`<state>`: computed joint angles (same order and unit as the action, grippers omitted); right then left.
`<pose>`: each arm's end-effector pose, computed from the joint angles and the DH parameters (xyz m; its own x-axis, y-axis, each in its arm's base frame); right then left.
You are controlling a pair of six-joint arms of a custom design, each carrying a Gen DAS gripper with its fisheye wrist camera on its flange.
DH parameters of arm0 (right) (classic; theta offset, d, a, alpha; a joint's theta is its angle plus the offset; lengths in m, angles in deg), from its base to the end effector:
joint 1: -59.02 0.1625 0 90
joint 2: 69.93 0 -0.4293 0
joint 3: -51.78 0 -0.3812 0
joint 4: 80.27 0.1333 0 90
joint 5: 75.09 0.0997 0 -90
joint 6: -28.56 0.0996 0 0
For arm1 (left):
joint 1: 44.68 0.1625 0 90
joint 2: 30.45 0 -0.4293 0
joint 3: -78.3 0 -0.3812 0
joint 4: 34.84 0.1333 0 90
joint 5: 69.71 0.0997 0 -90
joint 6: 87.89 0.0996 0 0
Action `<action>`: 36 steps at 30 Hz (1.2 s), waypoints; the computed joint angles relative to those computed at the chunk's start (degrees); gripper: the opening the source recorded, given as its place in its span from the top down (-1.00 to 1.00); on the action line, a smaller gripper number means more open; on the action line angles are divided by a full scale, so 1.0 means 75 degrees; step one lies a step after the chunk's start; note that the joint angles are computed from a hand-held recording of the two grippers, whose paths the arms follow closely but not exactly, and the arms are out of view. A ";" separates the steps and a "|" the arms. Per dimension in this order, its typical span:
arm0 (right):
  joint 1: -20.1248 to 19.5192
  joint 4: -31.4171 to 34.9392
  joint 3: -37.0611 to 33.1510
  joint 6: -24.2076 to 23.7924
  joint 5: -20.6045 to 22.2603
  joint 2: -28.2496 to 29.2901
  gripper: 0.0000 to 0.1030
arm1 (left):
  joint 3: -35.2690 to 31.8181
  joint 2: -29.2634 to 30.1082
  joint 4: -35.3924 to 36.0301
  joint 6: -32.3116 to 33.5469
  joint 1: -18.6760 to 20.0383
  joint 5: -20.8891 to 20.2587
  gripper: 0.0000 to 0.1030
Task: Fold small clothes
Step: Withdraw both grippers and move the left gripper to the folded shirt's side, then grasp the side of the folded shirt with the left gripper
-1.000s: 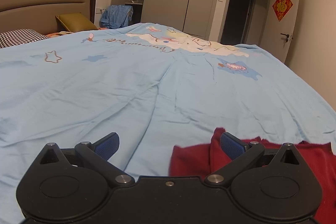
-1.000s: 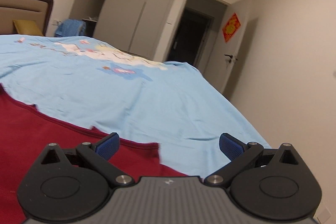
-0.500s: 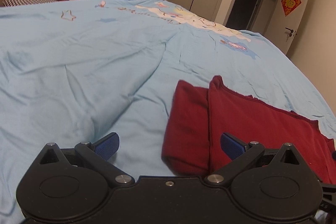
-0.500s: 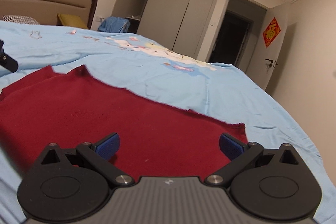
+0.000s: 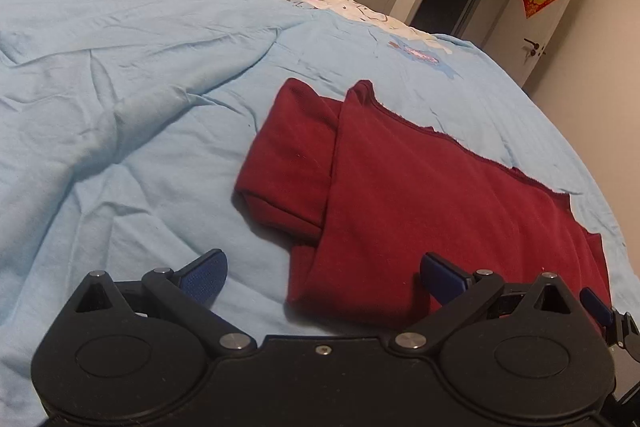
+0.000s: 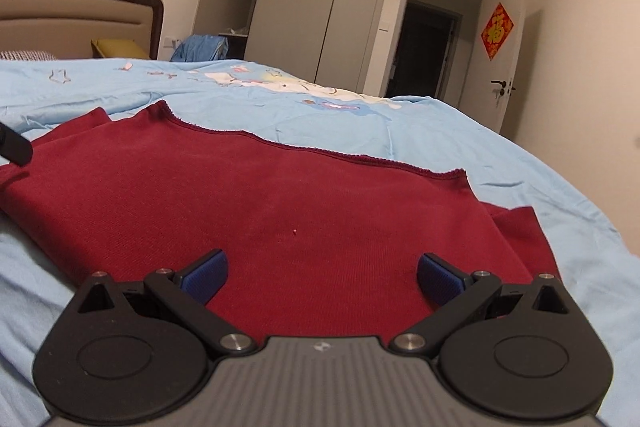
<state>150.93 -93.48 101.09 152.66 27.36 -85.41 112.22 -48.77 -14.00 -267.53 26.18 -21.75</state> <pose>0.1380 -0.7821 -0.0627 -0.5412 -0.1966 0.8176 -0.8203 0.3374 -0.4619 -0.0652 -0.7977 0.0708 -0.8770 -0.2619 -0.4028 0.2003 0.5628 -0.8020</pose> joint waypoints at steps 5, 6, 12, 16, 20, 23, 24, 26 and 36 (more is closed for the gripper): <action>-0.0108 -0.0300 0.0234 0.0178 -0.0326 -0.0048 -1.00 | -0.0179 0.0165 0.0119 0.0029 -0.0046 0.0016 -0.99; -0.0129 -0.0345 0.0280 0.0206 -0.0377 -0.0060 -1.00 | -0.0211 0.0196 0.0128 0.0067 -0.0056 -0.0010 -0.99; -0.0172 -0.0489 0.0417 0.0292 -0.0507 -0.0097 -1.00 | -0.0390 0.0304 0.0258 0.0061 -0.0074 -0.0083 -0.99; -0.0190 -0.0514 0.0469 0.0336 -0.0558 -0.0123 -1.00 | -0.0447 0.0332 0.0293 0.0044 -0.0072 -0.0084 -0.99; -0.0190 -0.0543 0.0480 0.0339 -0.0569 -0.0119 -1.00 | -0.0487 0.0360 0.0297 0.0081 -0.0067 -0.0105 -0.99; -0.0189 -0.0541 0.0476 0.0338 -0.0567 -0.0117 -1.00 | -0.0503 0.0366 0.0306 0.0081 -0.0063 -0.0100 -0.99; -0.0189 -0.0541 0.0476 0.0338 -0.0567 -0.0117 -1.00 | -0.0486 0.0359 0.0296 0.0079 -0.0065 -0.0098 -0.99; -0.0191 -0.0543 0.0476 0.0337 -0.0568 -0.0116 -1.00 | -0.0500 0.0365 0.0300 0.0069 -0.0063 -0.0095 -0.99; -0.0191 -0.0540 0.0468 0.0338 -0.0571 -0.0112 -1.00 | 0.0288 -0.0028 -0.0507 -0.0563 0.0049 0.0502 -0.50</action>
<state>149.49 -97.53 104.60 155.20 23.07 -86.25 114.37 -48.98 -17.80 -271.76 26.54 -17.98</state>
